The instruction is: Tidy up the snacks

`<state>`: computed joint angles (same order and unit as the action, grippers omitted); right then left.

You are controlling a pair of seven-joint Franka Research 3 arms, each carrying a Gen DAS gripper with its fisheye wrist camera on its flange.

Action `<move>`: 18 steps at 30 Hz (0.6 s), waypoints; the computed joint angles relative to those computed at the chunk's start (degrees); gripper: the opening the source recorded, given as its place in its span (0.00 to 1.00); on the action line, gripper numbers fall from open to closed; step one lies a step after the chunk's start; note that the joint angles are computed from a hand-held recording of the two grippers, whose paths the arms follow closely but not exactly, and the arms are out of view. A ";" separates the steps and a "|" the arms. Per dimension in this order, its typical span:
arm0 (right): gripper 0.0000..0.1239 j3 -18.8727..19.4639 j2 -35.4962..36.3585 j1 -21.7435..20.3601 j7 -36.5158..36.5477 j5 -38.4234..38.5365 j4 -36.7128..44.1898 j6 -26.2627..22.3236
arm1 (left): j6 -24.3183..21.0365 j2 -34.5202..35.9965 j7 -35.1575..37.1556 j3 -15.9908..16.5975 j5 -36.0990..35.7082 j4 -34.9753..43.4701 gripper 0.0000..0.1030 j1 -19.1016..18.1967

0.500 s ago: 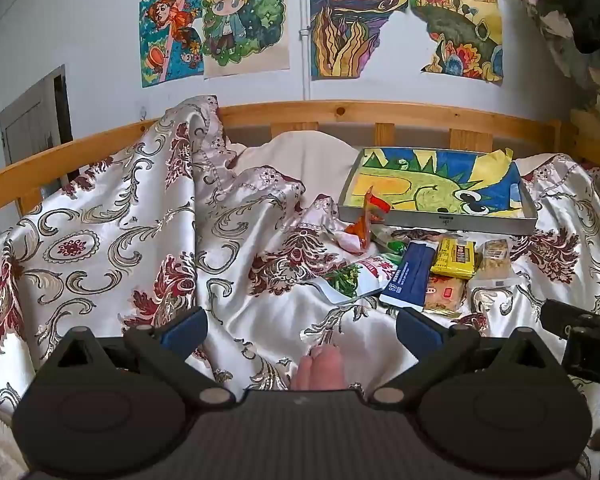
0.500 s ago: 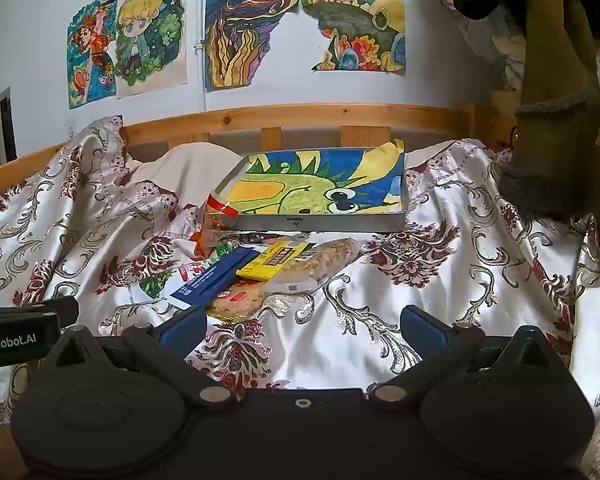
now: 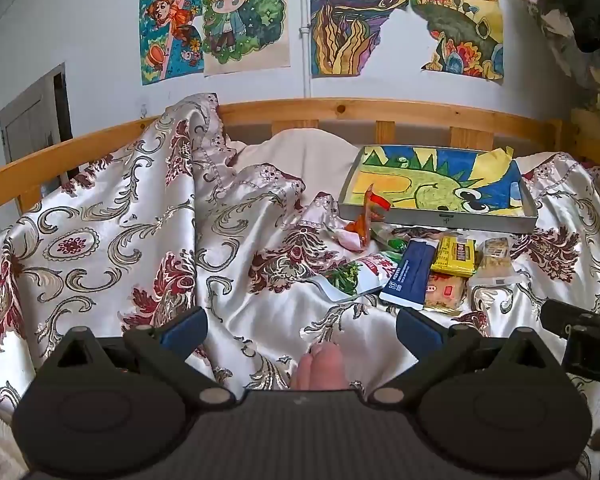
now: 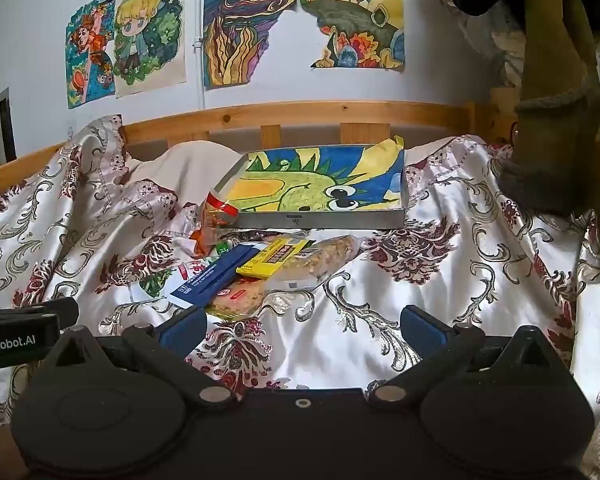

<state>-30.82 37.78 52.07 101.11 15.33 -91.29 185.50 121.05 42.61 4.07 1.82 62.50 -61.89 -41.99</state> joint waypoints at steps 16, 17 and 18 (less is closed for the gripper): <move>0.83 0.68 -0.24 -0.58 -0.08 -0.19 -0.02 -0.17 | -0.13 0.11 0.20 0.01 -0.26 0.22 0.99 0.00; 0.83 0.68 -0.24 -0.59 -0.05 -0.21 -0.02 -0.17 | -0.13 0.11 0.20 0.01 -0.26 0.22 0.99 0.00; 0.83 0.68 -0.25 -0.59 -0.03 -0.24 -0.03 -0.17 | -0.13 0.11 0.20 0.02 -0.26 0.22 0.99 0.00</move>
